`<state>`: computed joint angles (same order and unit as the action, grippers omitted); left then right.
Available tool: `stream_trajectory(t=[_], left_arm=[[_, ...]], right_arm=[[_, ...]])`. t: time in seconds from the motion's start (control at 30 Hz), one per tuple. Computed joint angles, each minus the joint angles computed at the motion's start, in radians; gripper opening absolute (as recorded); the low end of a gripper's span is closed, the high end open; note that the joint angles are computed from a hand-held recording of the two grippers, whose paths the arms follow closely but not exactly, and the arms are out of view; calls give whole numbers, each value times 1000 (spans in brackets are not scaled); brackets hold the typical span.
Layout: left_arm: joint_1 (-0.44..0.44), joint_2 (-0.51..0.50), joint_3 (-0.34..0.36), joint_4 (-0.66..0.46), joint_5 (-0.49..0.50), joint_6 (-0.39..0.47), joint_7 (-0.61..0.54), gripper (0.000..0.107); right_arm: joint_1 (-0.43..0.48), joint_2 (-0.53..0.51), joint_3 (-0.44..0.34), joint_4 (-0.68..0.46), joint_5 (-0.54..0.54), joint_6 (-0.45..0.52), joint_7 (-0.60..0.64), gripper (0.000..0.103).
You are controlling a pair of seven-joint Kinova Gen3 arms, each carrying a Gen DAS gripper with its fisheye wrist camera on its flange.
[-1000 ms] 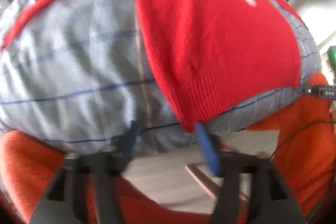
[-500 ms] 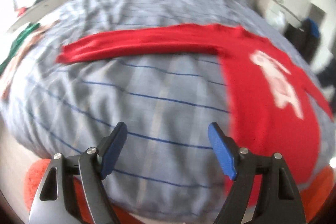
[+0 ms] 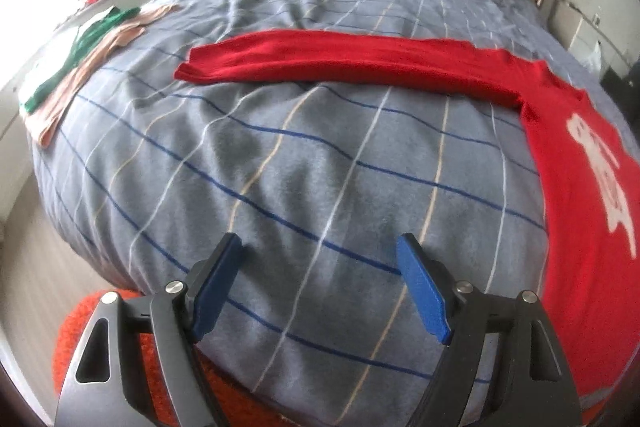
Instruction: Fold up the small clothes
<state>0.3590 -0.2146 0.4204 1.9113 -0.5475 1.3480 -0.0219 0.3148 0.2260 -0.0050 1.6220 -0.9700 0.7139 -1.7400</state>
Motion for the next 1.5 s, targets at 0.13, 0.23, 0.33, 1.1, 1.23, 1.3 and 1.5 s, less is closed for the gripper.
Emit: stream_trajectory(t=[0.13, 0.23, 0.33, 1.1, 1.23, 1.3, 1.5], left_arm=[[13, 23, 12, -11, -10, 17, -1, 81], [24, 25, 7, -14, -12, 24, 4, 81], [28, 27, -3, -14, -12, 16, 9, 83], [-30, -8, -5, 21, 16, -61, -31, 95], [-25, 7, 0, 15, 8, -53, -21, 96], [-17, 14, 0, 12, 3, -46, -17, 97], [7, 31, -9, 6, -1, -28, -9, 102]], right_arm=[[-49, 13, 53, -15, 24, -16, -19, 24], [-182, 20, 184, -71, 127, 21, -55, 4], [-320, 12, 280, -168, 206, 56, -37, 4], [-918, 307, -234, -642, 818, 213, 197, 66], [-828, 195, -253, -496, 730, 123, 293, 67], [-775, 177, -241, -474, 692, 93, 319, 72], [-642, 243, -91, -542, 626, 210, 142, 76]])
